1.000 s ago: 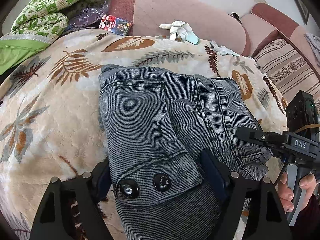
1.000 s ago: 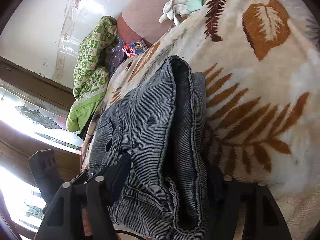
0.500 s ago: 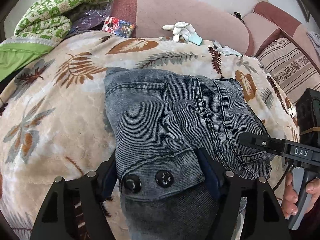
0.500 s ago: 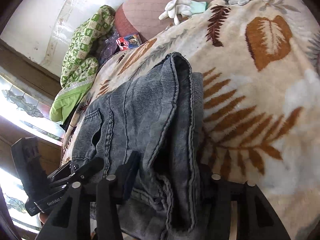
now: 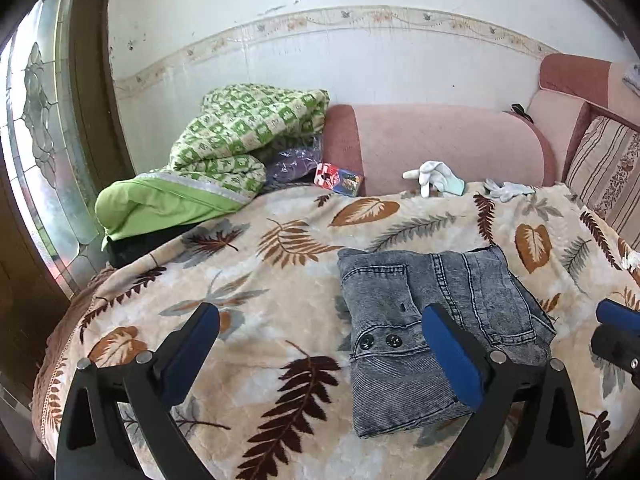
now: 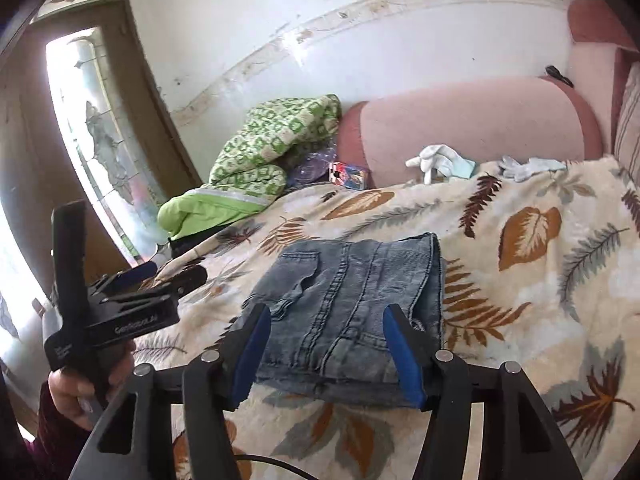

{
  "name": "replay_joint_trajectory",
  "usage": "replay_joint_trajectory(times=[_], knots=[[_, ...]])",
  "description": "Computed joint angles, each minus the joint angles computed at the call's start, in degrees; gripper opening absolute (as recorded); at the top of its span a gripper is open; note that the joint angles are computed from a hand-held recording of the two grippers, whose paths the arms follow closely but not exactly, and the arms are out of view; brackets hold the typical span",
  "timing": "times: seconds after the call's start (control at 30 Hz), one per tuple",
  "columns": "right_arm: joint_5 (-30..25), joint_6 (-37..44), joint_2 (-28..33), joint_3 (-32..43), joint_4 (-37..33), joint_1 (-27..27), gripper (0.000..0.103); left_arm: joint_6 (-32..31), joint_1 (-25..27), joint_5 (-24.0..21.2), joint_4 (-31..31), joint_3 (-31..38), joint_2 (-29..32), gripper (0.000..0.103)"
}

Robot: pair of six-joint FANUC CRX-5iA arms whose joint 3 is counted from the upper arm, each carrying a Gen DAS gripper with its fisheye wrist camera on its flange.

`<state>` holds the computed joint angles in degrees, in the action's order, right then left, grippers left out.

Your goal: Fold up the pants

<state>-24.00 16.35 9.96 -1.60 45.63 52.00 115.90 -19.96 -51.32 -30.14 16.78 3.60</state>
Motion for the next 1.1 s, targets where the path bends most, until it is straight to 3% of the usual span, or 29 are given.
replay_joint_trajectory(times=[0.13,0.27,0.4,0.73,1.1], knots=[[1.8,-12.3,-2.3,-6.2,16.3,0.9,0.065,4.4,-1.9,-1.0,-4.9,-0.9,-1.7,0.101],[0.7,-19.2,-2.1,-7.8,24.8,1.3,0.065,5.9,-2.5,-1.5,-6.3,-1.3,-2.2,0.101],[-1.3,-16.3,-0.2,-5.8,20.7,1.9,0.065,7.6,-3.9,-2.5,-9.7,-1.3,-2.2,0.101],[-5.5,-11.7,2.3,-2.4,13.0,2.5,0.065,5.3,-1.5,-2.8,-5.3,-1.4,-1.3,0.101],[-5.5,-11.6,2.1,-2.4,11.9,2.5,0.065,6.5,-2.1,-3.4,-6.7,-1.4,-1.6,0.101]])
